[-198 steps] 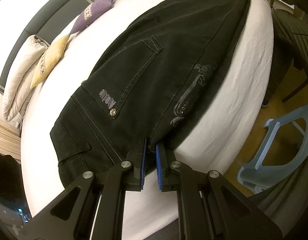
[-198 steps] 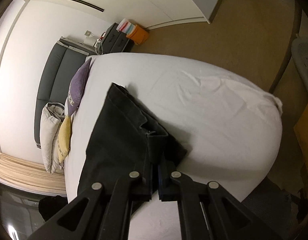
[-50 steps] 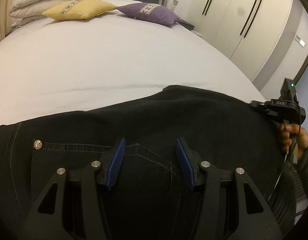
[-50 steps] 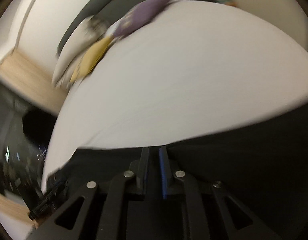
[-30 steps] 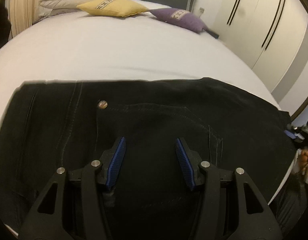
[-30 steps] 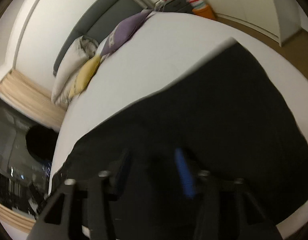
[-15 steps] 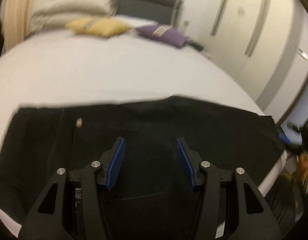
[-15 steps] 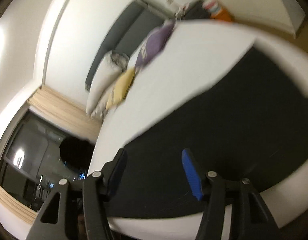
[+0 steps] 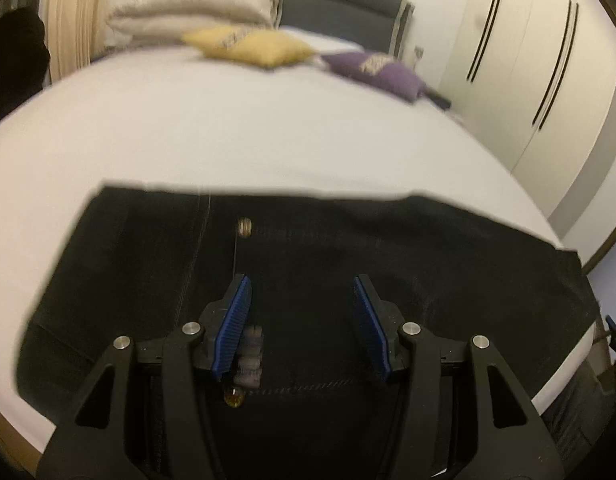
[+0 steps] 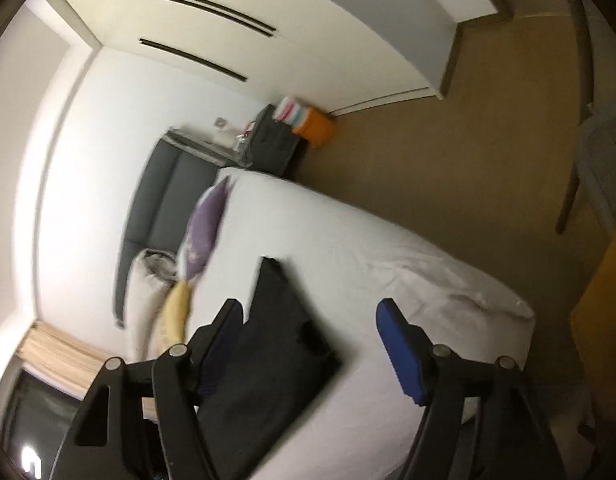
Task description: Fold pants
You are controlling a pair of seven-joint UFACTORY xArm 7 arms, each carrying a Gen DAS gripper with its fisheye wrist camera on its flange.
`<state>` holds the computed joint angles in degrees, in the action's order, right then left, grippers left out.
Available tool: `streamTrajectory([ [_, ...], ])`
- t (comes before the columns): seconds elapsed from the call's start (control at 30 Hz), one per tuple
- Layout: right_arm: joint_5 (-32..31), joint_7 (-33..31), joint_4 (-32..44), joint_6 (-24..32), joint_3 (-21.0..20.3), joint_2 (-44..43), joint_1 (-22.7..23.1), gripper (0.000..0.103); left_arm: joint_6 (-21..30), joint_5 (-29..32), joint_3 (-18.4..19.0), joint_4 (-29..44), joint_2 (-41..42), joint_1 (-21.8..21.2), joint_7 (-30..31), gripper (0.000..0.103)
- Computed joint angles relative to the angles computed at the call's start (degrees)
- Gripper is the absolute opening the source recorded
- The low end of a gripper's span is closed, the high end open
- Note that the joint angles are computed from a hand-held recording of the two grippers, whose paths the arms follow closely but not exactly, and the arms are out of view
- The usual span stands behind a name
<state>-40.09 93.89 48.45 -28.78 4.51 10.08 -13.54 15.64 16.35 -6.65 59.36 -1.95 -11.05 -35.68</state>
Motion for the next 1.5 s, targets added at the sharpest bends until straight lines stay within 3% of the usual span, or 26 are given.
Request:
streamTrajectory([
  [0.1, -10.8, 10.8, 3.7, 0.8, 3.5, 2.4, -2.9, 0.072, 2.2, 1.0, -0.3, 4.6, 2.0, -0.5, -0.9, 0.051],
  [0.17, -9.3, 12.1, 7.6, 1.2, 4.9, 6.4, -1.0, 0.072, 2.1, -1.5, -0.4, 6.1, 3.3, -1.4, 1.3, 0.051],
  [0.23, -10.9, 15.1, 8.5, 1.8, 7.1, 8.0, -2.0, 0.072, 3.1, -2.7, -0.6, 7.8, 4.8, -2.3, 3.1, 0.051],
  [0.43, -3.1, 12.4, 10.4, 3.0, 10.2, 11.6, -1.7, 0.073, 3.8, -5.7, -0.2, 10.4, 9.0, -4.7, 5.2, 0.051],
  [0.57, -7.0, 13.6, 12.9, 6.7, 16.0, 12.9, -6.7, 0.073, 3.9, -7.3, 0.3, 12.5, 12.7, -5.5, 4.9, 0.051],
  [0.63, -3.8, 12.4, 12.4, 4.9, 16.1, 13.1, -6.5, 0.073, 3.1, -7.7, 0.7, 12.0, 13.1, -5.9, 5.0, 0.051],
  [0.7, -5.3, 14.3, 11.5, 4.1, 17.9, 11.9, -8.6, 0.073, 3.0, -7.6, 1.0, 12.3, 13.6, -6.3, 5.1, 0.051],
  [0.77, -7.0, 15.8, 12.3, 4.6, 18.6, 11.9, -9.1, 0.073, 3.2, -7.8, 1.2, 11.9, 13.2, -6.4, 5.4, 0.051],
  [0.9, -3.5, 16.6, 11.3, -0.4, 15.5, 12.7, -6.3, 0.070, 3.2, -6.6, 1.8, 11.9, 13.5, -7.1, 4.4, 0.051],
  [1.1, -2.4, 19.2, 13.1, 0.3, 13.0, 12.9, -3.0, 0.065, 3.9, -3.4, 2.7, 12.7, 14.3, -8.2, 2.2, 0.051],
  [1.2, 0.6, 17.7, 14.3, 0.0, 11.9, 14.4, -1.1, 0.052, 5.0, -0.7, 3.4, 13.7, 14.9, -9.1, 0.3, 0.051],
  [1.3, 4.9, 15.6, 14.8, -1.5, 11.0, 16.1, 0.7, 0.031, 5.3, -0.5, 3.2, 13.8, 14.9, -9.0, -0.3, 0.051],
  [1.37, 7.4, 14.1, 15.1, -1.8, 10.4, 16.9, 1.9, 0.011, 6.4, -0.9, 3.0, 14.3, 14.7, -8.9, -0.7, 0.051],
  [1.5, 13.7, 9.5, 13.5, -2.3, 8.7, 16.1, 5.0, 0.007, 7.6, -2.9, 2.0, 15.8, 14.1, -8.6, -1.2, 0.051],
])
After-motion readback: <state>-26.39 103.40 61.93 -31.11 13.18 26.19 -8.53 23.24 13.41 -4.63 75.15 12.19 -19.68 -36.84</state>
